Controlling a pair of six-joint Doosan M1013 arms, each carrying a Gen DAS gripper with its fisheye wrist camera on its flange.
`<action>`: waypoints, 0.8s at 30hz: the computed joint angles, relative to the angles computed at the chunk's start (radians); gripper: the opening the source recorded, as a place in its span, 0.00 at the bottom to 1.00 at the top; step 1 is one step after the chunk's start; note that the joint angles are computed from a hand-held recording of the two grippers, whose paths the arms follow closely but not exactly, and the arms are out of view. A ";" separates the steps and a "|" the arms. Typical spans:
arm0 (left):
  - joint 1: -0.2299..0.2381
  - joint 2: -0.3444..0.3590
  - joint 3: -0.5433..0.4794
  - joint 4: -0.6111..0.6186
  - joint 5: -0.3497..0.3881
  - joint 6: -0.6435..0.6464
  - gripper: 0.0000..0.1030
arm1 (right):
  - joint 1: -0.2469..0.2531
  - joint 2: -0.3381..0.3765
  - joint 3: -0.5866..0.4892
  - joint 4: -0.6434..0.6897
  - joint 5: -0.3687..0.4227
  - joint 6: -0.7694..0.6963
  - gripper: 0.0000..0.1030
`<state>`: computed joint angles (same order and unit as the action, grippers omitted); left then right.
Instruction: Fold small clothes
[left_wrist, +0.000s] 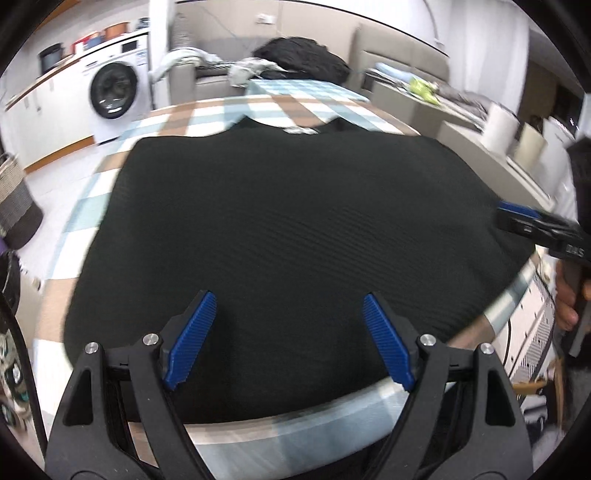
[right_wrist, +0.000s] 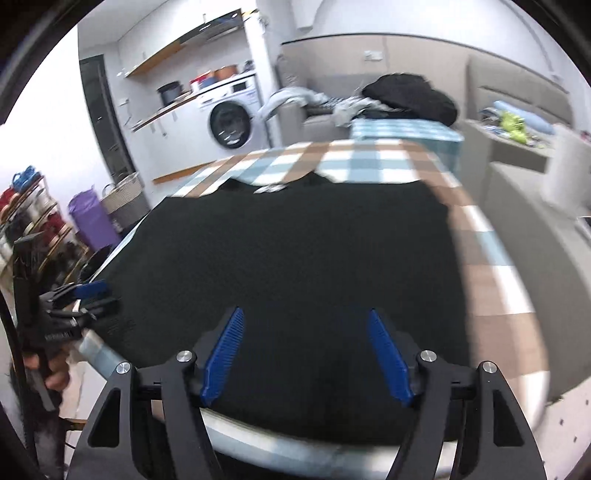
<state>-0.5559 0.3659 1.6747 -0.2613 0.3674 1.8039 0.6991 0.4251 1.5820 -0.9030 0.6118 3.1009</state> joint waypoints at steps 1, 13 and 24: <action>-0.005 0.002 0.001 0.005 0.001 0.004 0.78 | -0.003 0.013 -0.012 0.023 -0.011 -0.035 0.69; -0.028 0.003 0.031 0.095 -0.045 -0.066 0.79 | 0.006 0.026 0.018 0.061 0.085 -0.167 0.80; -0.011 -0.001 0.034 -0.010 -0.068 -0.024 0.79 | 0.020 0.005 0.040 0.014 0.104 -0.074 0.81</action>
